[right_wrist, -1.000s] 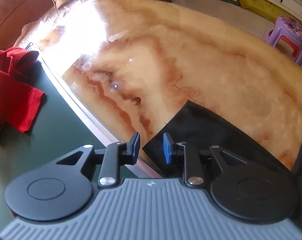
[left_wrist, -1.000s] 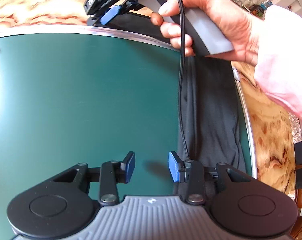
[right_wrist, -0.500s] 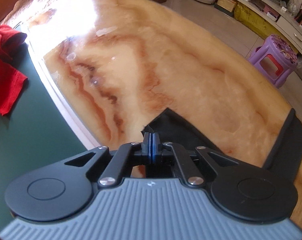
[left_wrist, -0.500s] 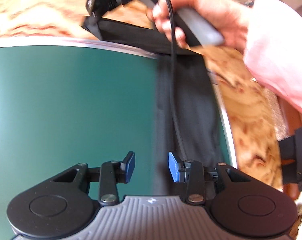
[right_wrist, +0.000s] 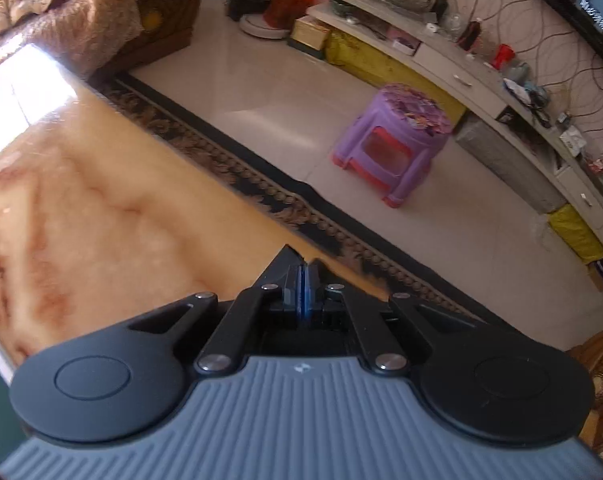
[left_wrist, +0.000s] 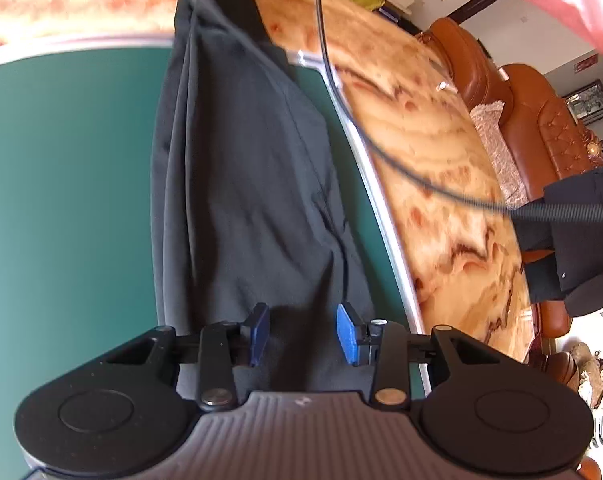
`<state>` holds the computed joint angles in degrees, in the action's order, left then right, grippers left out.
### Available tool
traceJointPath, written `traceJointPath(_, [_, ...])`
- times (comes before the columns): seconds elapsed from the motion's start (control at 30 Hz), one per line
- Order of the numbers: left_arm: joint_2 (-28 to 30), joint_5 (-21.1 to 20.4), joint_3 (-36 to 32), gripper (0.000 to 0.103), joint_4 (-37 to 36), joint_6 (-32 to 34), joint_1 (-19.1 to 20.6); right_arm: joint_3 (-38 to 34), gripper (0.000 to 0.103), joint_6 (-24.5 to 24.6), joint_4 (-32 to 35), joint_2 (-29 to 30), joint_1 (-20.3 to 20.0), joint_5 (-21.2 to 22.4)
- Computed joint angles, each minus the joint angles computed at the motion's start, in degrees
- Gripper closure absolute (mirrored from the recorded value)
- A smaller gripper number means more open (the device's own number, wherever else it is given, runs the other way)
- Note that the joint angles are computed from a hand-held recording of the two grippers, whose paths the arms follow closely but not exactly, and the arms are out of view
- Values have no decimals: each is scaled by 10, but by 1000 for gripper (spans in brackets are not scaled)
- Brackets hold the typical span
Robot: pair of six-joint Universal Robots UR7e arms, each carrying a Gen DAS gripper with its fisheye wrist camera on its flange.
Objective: Fold clothes
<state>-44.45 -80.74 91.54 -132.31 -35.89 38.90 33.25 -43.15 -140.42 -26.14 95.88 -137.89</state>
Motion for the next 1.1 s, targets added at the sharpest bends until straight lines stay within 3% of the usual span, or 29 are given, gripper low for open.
traceJointPath(0.17, [-2,1,14,62,2,-3,3,-56,100,-59,-66,44,-24,-11])
traceJointPath(0.3, [5,8,12,62,-2,0,2,-44,101,-43,-97,34,-34,24])
traceJointPath(0.37, [9,10,9,61,-1,0,2,-44,101,1,-60,22,-38,39])
traceJointPath(0.47, [10,7,6,61,-1,-4,4,-58,100,120,54,8,-49,53])
traceJointPath(0.6, [10,3,5,61,-1,-10,6,-27,78,307,146,-27,-75,77])
traceJointPath(0.73, [10,3,5,61,0,-9,6,1,78,381,167,-38,-95,69])
traceJointPath(1.0, [13,1,-1,61,6,-11,7,10,79,407,124,-30,-106,91])
traceJointPath(1.03, [14,1,-2,61,6,-11,8,12,95,395,116,-30,-106,93])
traceJointPath(1.07, [14,0,-3,61,7,-11,8,15,101,374,106,-30,-103,91])
traceJointPath(1.1, [15,0,-3,61,7,-11,8,16,101,352,98,-28,-101,89])
